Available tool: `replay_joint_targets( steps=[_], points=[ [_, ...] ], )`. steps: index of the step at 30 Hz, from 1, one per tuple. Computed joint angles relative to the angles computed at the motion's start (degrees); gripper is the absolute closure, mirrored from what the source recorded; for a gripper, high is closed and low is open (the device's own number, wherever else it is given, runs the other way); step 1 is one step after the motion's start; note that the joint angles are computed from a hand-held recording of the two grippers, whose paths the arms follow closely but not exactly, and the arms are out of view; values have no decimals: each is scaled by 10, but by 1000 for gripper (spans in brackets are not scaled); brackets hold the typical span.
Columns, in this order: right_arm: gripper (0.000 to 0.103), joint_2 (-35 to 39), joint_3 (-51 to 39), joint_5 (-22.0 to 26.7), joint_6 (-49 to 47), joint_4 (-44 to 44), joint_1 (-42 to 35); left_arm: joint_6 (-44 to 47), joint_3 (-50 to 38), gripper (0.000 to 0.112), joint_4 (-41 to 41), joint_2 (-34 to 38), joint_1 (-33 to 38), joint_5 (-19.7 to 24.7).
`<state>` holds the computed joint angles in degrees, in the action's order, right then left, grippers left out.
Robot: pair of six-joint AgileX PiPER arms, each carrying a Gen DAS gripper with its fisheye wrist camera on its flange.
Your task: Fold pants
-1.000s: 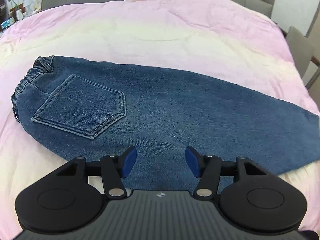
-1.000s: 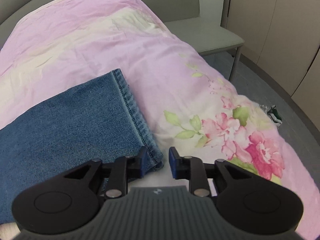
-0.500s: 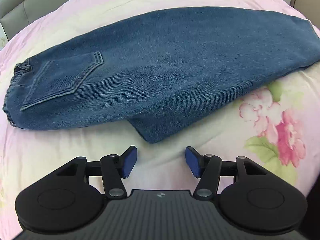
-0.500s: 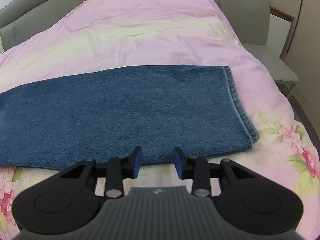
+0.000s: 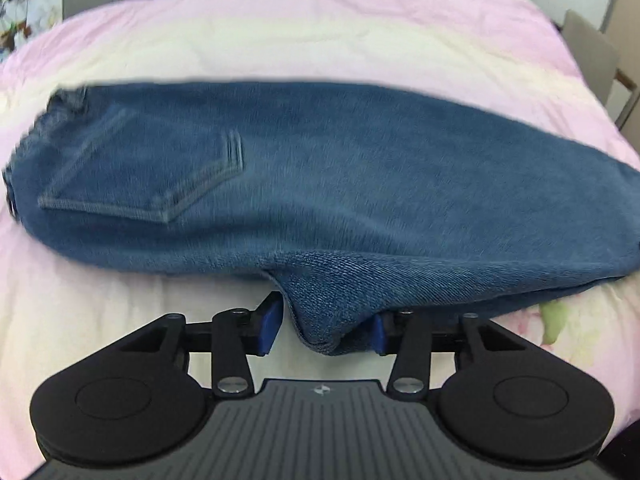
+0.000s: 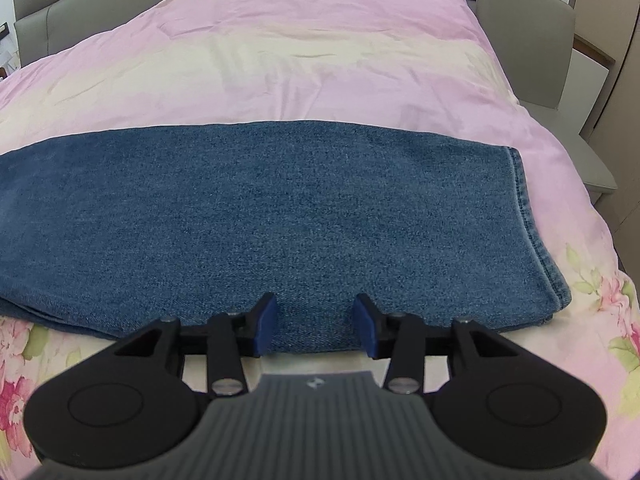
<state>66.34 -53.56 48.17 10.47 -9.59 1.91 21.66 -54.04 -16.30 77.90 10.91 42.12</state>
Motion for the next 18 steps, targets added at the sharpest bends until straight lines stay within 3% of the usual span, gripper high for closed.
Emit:
replay_joint_targets(
  steps=[4,6,9,11,14,18],
  points=[
    [61,8,-8,9,-3,-12,7,-7,12,90,-56,-9,29,6],
    [59,10,-11,14,-12,-16,4,-23,-19,95,-59,-17,44,50],
    [57,18,-18,20,-21,-19,-4,-40,-95,97,-54,-8,71,156],
    [56,25,-25,24,-28,-11,-11,-49,-114,97,-36,10,70,189],
    [54,31,-28,29,-22,-18,-7,-74,-88,97,-7,35,53,180],
    [51,32,-17,21,-25,-26,-6,-49,-60,97,-53,76,88,165]
  ],
)
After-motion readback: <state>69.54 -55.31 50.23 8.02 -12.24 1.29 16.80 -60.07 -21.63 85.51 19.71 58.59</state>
